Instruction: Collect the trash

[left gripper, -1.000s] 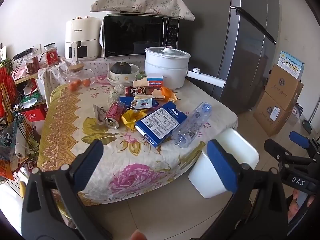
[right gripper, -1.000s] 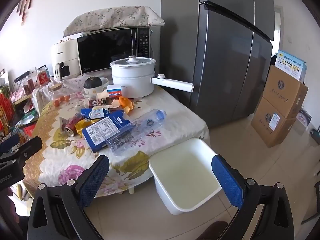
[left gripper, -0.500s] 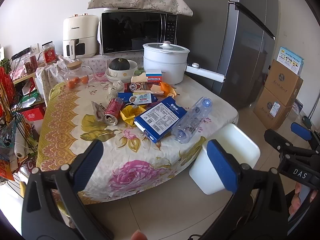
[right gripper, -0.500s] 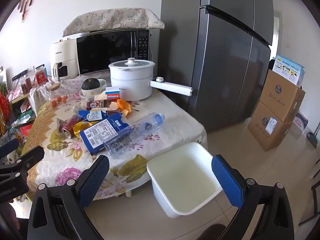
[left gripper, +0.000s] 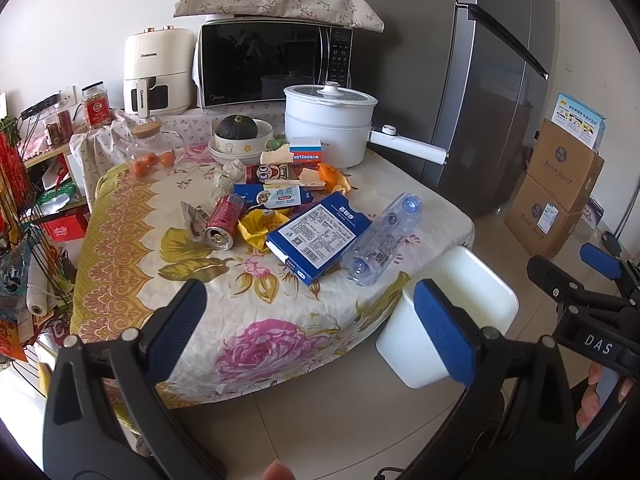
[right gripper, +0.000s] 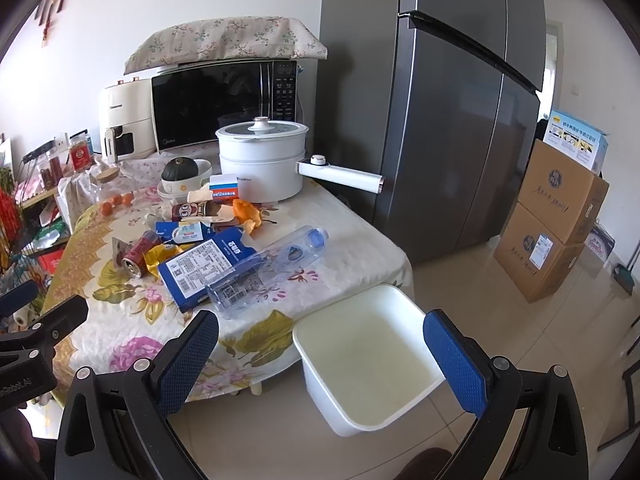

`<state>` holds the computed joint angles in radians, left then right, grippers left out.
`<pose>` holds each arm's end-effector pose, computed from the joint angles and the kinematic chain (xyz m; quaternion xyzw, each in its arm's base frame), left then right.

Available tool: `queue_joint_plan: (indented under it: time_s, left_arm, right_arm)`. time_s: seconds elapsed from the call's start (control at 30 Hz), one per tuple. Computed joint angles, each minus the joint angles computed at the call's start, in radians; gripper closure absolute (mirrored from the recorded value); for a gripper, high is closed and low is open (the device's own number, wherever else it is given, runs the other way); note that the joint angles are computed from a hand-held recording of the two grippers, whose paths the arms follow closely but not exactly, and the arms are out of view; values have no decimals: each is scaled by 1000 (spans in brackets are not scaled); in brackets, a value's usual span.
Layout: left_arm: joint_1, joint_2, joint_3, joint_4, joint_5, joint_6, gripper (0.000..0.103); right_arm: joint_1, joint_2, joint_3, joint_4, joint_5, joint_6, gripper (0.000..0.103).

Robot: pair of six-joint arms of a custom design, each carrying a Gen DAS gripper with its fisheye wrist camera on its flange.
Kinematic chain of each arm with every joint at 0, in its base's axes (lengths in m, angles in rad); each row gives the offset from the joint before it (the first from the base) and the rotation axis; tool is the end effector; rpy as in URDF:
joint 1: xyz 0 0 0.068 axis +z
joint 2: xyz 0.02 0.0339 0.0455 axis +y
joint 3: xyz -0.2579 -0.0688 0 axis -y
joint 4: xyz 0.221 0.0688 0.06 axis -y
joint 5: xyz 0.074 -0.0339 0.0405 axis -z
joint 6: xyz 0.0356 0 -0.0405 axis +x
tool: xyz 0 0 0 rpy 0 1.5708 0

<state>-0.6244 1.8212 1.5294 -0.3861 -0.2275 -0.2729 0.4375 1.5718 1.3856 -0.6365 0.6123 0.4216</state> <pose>0.3272 -0.2259 0.2891 0.1084 0.8909 -0.0938 0.4309 0.2974 0.1165 0.3139 0.1031 0.8884 -0.1100 0.4336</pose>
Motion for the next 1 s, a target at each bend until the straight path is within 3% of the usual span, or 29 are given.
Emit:
queue_joint_plan:
  time_s: [1.0]
  left_arm:
    - [-10, 8, 1, 4, -2, -7, 0]
  right_arm:
    - [-10, -11, -19, 11, -2, -5, 0]
